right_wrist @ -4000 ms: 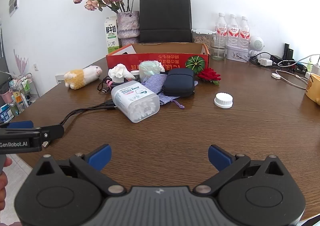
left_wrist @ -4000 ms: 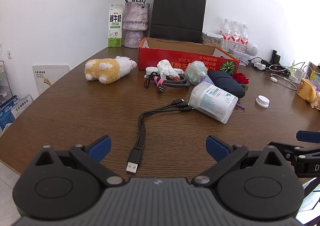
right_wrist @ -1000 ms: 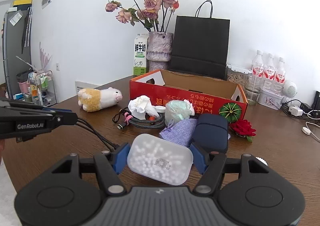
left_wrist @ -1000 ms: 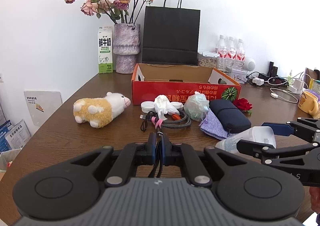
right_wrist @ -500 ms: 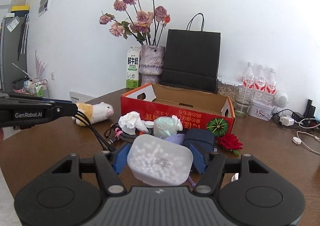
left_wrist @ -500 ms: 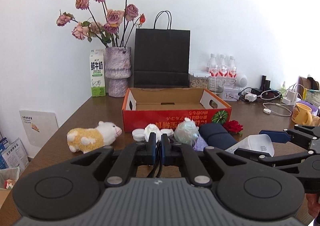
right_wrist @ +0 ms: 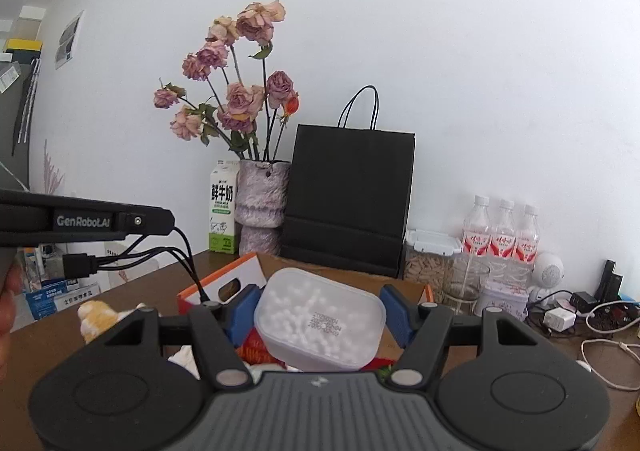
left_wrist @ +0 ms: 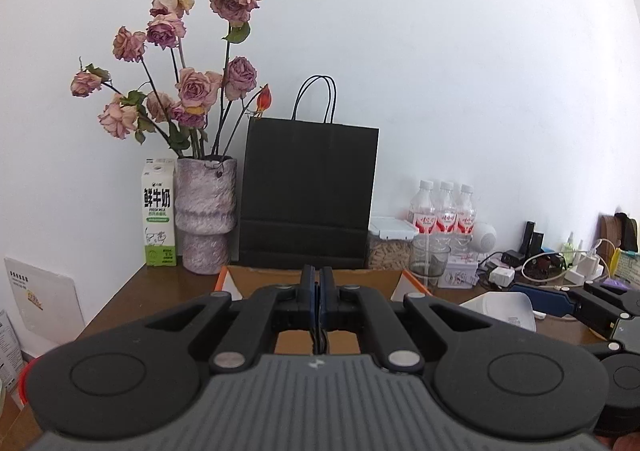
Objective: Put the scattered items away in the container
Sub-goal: 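Carry the cable and the cotton-swab tub over the cardboard box with both grippers, then open both grippers to drop the cable and tub into the box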
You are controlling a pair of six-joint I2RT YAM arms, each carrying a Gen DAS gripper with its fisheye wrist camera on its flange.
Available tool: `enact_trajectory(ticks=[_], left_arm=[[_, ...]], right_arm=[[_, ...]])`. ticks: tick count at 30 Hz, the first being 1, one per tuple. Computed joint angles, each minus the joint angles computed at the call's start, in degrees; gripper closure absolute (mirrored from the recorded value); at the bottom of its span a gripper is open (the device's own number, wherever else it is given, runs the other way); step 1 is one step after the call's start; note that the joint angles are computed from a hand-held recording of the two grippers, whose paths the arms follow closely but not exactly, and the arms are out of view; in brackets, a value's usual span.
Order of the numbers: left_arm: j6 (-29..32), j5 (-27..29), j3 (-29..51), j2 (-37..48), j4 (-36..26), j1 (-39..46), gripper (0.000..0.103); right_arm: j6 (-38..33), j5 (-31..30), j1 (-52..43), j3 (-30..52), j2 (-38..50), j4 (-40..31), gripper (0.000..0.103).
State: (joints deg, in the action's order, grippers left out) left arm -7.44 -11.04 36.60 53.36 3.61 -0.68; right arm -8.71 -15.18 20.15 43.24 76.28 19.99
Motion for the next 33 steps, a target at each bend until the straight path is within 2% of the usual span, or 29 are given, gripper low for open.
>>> enact_trajectory(ticks=[5, 12, 17, 23, 25, 27, 28, 29, 30, 32, 33], left_arm=[[-0.22, 6.71, 9.68, 16.58, 7.79, 4.44, 0.1], [0.1, 11.68, 22.59, 37.78, 12.18, 7.39, 0.1], [-0.27, 13.28, 29.51, 48.88, 9.4, 9.33, 0.1], [2.82, 10.74, 32.29, 53.62, 4.56, 9.86, 0.1], [3.33, 9.54, 32.7, 54.12, 2.33, 9.88, 0.096], [3.35, 7.59, 33.48, 54.66, -0.34, 9.81, 0.074], [3.0, 7.2, 33.16, 54.56, -0.31, 9.95, 0.048], [2.81, 7.03, 31.71, 53.77, 1.41, 10.02, 0.034], [3.01, 6.59, 30.61, 52.97, 2.73, 9.94, 0.028], [4.09, 3.62, 28.35, 51.24, 5.74, 8.91, 0.006], [4.76, 1.9, 27.41, 50.65, 7.22, 8.29, 0.0]], right_arm=[[1.08, 1.54, 0.48, 12.64, 13.61, 1.85, 0.038], [-0.11, 4.34, 0.94, 30.83, 32.17, -0.85, 0.038], [-1.51, 6.47, 1.71, 41.67, 42.83, -5.61, 0.038], [-6.74, 8.16, 2.79, 43.19, 46.12, -10.45, 0.038], [-7.5, 7.85, 2.89, 44.02, 46.4, -13.83, 0.038], [-6.35, 7.61, 2.71, 44.92, 46.84, -16.01, 0.037], [-5.61, 7.3, 2.51, 45.77, 47.06, -17.56, 0.035], [-4.57, 7.05, 2.26, 46.46, 47.07, -19.09, 0.03], [-3.64, 6.59, 1.99, 46.52, 46.88, -19.53, 0.026], [-2.39, 5.06, 1.33, 46.0, 46.05, -19.49, 0.011], [-2.01, 4.54, 1.09, 46.1, 45.65, -19.96, 0.009]])
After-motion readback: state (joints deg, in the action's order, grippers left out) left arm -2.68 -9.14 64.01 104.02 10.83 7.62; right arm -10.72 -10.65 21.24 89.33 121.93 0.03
